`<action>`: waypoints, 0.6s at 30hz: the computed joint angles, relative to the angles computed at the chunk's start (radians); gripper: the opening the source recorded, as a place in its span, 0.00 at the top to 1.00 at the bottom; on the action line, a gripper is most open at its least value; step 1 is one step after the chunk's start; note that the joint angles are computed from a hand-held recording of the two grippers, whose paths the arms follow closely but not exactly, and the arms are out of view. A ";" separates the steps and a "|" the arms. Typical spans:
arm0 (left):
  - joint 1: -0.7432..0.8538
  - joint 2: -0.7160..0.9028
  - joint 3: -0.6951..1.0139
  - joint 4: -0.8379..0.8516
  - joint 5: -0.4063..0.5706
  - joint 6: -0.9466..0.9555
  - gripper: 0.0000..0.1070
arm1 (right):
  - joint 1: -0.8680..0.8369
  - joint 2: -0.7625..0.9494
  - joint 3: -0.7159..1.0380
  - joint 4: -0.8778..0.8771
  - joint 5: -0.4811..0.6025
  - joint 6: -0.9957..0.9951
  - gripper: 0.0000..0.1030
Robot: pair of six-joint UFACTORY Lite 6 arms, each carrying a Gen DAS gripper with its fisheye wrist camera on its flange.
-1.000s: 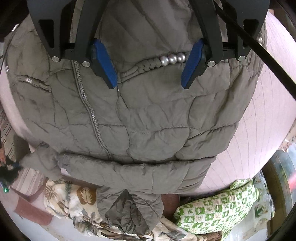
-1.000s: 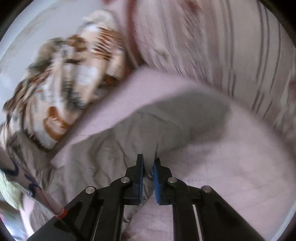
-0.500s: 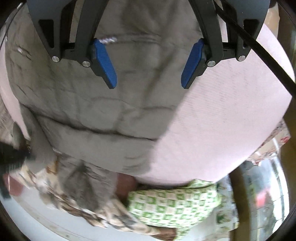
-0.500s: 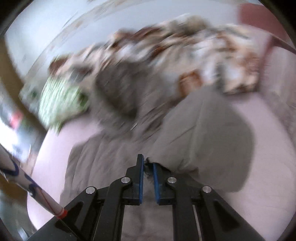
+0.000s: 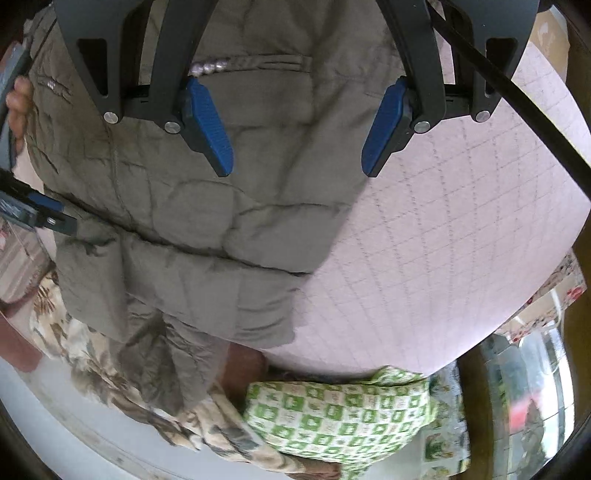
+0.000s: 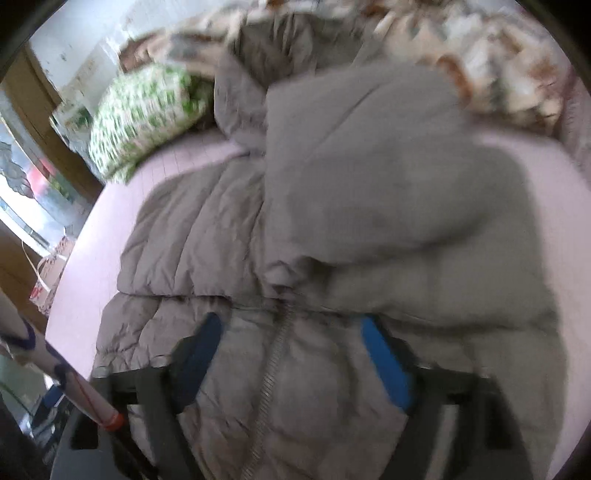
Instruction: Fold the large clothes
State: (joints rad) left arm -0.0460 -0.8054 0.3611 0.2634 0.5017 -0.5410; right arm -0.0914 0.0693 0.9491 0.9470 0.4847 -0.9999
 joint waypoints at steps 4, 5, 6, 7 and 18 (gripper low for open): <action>-0.192 0.106 0.092 0.188 0.025 -0.253 0.33 | -0.235 -0.144 -0.154 0.189 0.096 -0.266 0.18; -0.247 0.152 0.131 0.234 0.036 -0.319 0.33 | -0.280 -0.146 -0.163 0.223 0.114 -0.302 0.18; -0.308 0.215 0.186 0.281 0.046 -0.387 0.33 | -0.336 -0.140 -0.162 0.254 0.141 -0.332 0.18; -0.358 0.274 0.237 0.318 0.052 -0.437 0.33 | -0.395 -0.118 -0.155 0.293 0.172 -0.370 0.18; -0.726 1.251 1.192 0.672 0.185 -0.604 0.28 | -0.728 0.230 0.223 0.243 0.457 -0.200 0.18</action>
State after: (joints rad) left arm -0.7723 0.4455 1.5528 0.9352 0.6867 -1.1447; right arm -0.8198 0.2992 1.1721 1.1900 0.9412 -1.1999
